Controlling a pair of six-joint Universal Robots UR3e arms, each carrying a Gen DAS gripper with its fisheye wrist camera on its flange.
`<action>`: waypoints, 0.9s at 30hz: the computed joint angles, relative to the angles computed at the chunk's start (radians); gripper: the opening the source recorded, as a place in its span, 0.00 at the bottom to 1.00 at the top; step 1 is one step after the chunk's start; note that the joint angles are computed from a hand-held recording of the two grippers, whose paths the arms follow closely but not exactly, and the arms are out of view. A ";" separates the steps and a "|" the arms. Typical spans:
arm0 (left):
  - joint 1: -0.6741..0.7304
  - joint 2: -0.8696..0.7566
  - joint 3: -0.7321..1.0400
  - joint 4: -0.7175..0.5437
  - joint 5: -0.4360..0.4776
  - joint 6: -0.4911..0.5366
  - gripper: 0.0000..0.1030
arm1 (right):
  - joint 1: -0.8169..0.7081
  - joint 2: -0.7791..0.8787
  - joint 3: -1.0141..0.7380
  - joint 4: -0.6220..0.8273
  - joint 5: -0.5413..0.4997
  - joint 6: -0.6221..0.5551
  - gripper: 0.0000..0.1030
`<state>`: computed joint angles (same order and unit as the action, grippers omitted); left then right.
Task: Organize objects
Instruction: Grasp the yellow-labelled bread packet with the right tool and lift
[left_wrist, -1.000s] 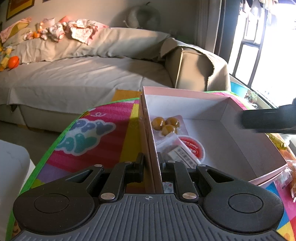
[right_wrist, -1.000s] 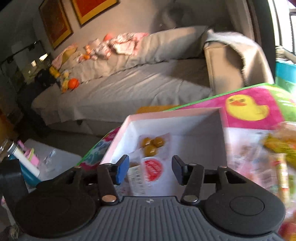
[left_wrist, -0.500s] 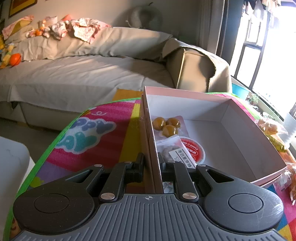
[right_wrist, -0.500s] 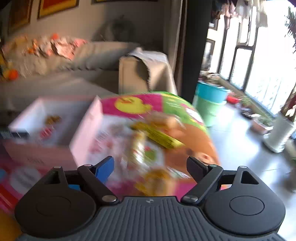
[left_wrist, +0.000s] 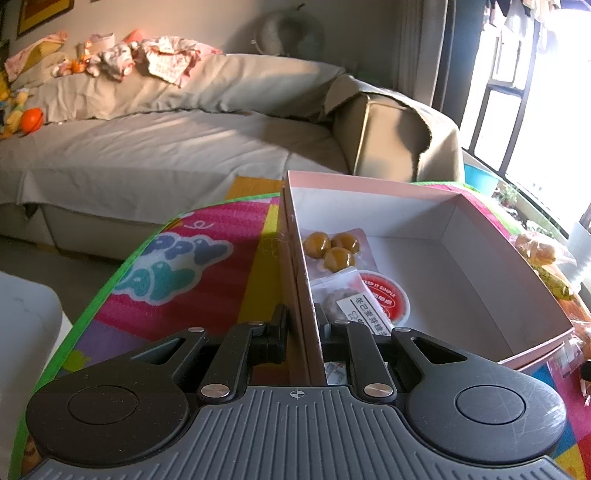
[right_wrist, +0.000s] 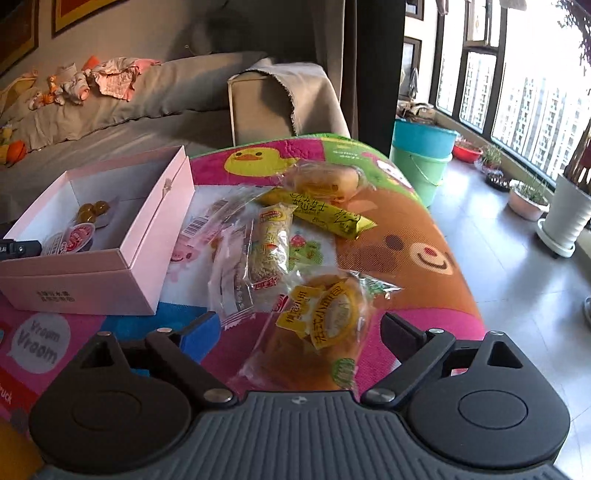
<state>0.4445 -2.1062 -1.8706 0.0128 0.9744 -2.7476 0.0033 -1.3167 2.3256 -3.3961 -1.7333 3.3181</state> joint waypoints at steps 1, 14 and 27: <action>0.001 0.000 -0.004 0.006 -0.001 0.002 0.15 | -0.003 0.006 -0.005 0.009 0.003 0.010 0.87; 0.001 -0.003 -0.003 0.010 -0.006 0.020 0.15 | 0.002 -0.303 0.078 0.283 0.044 -0.061 0.55; 0.009 -0.005 -0.005 0.008 -0.020 0.009 0.15 | 0.082 -0.338 -0.203 0.290 0.198 -0.083 0.55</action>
<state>0.4533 -2.1111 -1.8761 0.0209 0.9544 -2.7390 0.0858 -1.6545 2.1227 -3.1064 -1.5353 3.2350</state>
